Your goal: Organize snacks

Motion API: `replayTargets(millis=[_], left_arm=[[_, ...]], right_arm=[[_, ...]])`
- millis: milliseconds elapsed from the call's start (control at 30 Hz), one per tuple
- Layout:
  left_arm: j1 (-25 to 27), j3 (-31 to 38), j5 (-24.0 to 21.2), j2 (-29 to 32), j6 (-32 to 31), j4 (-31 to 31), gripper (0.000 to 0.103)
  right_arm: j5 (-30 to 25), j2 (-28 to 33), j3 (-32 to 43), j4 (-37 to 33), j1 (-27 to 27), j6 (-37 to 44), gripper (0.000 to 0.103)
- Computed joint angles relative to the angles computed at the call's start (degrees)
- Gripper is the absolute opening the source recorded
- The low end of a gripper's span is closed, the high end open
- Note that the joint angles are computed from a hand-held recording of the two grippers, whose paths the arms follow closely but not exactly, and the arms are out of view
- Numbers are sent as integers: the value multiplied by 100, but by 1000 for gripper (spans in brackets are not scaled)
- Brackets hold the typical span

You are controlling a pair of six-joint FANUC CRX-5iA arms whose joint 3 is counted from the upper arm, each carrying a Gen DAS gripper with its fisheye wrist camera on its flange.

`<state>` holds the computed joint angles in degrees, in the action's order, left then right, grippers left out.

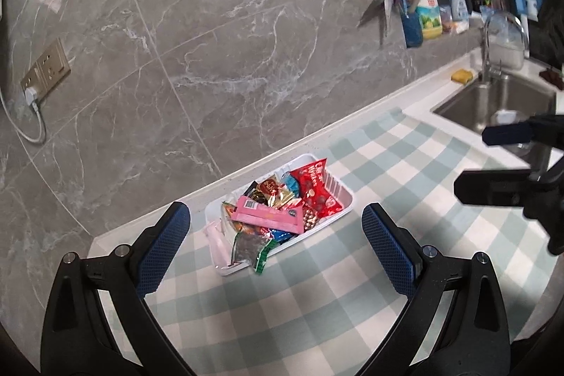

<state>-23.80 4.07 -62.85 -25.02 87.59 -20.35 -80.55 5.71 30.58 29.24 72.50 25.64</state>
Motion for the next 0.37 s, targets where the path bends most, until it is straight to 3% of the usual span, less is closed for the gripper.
replayTargets(millis=[167, 367], left_arm=[[-146, 39, -215, 79, 5, -165, 99], [258, -34, -304, 92, -159, 382, 99]], right_arm=[[21, -50, -106, 27, 36, -141, 103], [71, -183, -333, 24, 32, -279, 103]])
